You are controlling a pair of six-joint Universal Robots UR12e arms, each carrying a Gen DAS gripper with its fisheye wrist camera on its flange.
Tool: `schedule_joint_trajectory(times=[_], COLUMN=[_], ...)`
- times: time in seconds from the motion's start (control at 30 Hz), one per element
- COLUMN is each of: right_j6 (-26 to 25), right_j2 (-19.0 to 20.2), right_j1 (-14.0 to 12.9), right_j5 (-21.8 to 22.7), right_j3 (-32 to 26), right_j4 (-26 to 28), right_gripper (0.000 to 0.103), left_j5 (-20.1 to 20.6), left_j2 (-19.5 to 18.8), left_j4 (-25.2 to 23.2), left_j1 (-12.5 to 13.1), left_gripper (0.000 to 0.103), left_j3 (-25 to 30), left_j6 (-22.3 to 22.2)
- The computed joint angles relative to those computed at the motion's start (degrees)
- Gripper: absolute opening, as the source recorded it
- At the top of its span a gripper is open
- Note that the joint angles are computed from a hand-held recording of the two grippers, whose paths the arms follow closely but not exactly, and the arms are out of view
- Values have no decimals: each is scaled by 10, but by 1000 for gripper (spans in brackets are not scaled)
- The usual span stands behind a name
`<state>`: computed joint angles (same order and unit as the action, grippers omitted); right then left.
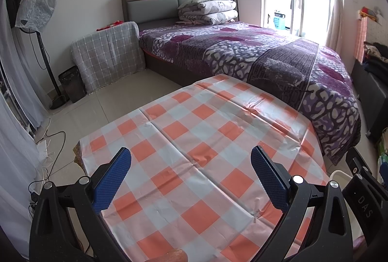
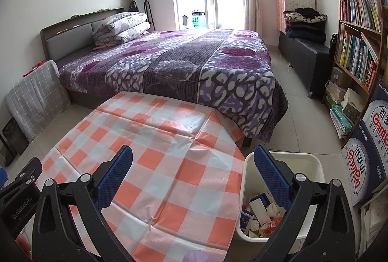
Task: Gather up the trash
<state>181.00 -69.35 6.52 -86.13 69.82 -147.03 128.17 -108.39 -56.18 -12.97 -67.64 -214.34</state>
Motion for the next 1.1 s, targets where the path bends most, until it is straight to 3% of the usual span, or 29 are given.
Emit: schedule_joint_trajectory(times=[1.1], right_j6=[-1], right_j2=[-5], right_j1=[0], right_j5=[1], right_j3=[7], right_j4=[7], right_gripper=[96], left_j5=[-10], left_j2=[9], left_j4=[-1], left_j1=[3], left_gripper=[96], left_j3=[-19], left_j6=[-10])
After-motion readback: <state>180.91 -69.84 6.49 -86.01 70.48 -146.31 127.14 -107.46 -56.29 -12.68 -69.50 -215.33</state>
